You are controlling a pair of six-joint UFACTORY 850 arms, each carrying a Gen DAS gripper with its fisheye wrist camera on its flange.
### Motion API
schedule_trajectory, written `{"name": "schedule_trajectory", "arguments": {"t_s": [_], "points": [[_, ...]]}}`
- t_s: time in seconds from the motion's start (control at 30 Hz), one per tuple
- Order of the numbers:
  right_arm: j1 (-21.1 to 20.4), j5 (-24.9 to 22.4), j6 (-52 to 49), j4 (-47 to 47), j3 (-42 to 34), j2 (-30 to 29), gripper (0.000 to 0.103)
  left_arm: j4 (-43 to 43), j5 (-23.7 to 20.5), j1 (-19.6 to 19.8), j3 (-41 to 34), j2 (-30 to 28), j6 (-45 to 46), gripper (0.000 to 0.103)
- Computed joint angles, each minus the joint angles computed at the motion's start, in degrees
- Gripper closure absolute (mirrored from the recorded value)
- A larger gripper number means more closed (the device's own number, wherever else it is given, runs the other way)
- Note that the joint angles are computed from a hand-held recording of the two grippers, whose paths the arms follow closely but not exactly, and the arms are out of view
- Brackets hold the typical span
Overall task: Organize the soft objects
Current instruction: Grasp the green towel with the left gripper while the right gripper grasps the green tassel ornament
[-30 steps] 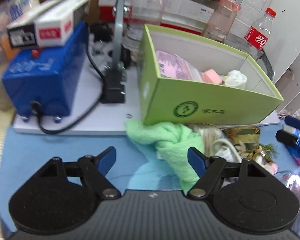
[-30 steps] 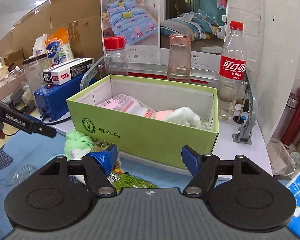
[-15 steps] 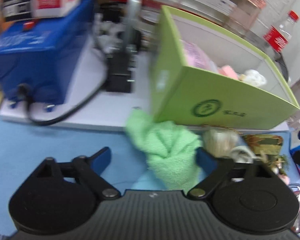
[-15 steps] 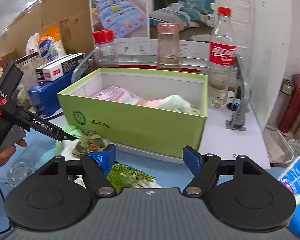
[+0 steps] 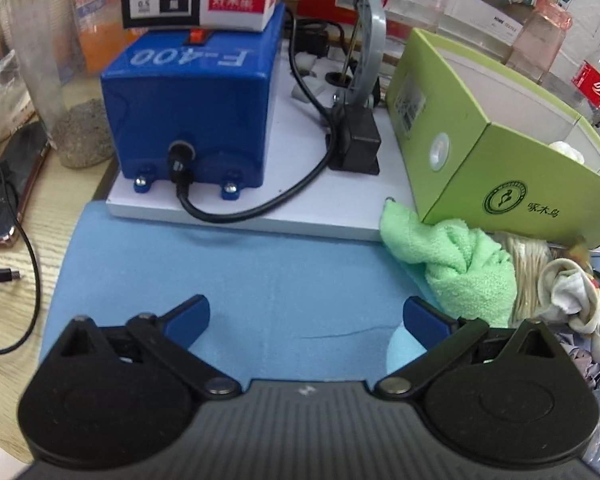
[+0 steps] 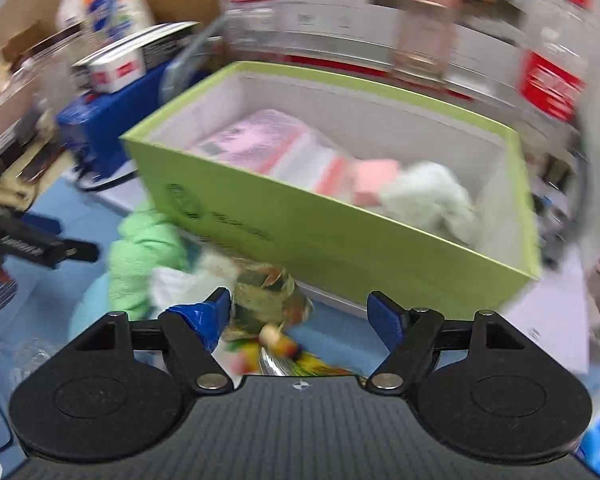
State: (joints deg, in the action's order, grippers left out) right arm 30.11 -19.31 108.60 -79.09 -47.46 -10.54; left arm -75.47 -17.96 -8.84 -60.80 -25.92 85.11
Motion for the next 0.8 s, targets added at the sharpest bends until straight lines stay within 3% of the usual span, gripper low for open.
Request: {"name": "schedule_trajectory", "arguments": {"t_s": [0.07,0.17,0.27,0.33,0.5,0.67,0.8], "points": [[-0.13,-5.67,-1.36,5.48,2.90,2.27,0.041,-2.17,-0.52,0.04,0.16,0.45,1.66,0.001],[-0.06,-11.63,4.24,7.58,8.90,7.29,0.041,-2.26,-5.65,0.34,-0.05,0.78,0.61,0.001],[2.30,-12.31,17.26,-0.82,13.87,12.32,0.041,2.09,-12.04,-0.48,-1.81,-0.06,-4.63,0.000],[4.15,-12.82,22.01,-5.67,14.93,13.11,0.041,3.59,-13.32,-1.99,-2.75,-0.69,-6.74,0.000],[5.45,-11.80,33.09,-18.45,14.28,10.94,0.041,12.22,-6.90,-7.16,-5.77,-3.51,-16.46,0.000],[4.47,-8.37,32.34,-21.61,12.75,8.96,0.041,14.57,3.21,-9.46,-4.55,-3.68,-16.20,0.000],[3.06,-6.71,29.12,-20.77,11.51,6.86,0.041,12.13,2.98,-7.86,-3.91,-3.29,-12.43,0.000]]}}
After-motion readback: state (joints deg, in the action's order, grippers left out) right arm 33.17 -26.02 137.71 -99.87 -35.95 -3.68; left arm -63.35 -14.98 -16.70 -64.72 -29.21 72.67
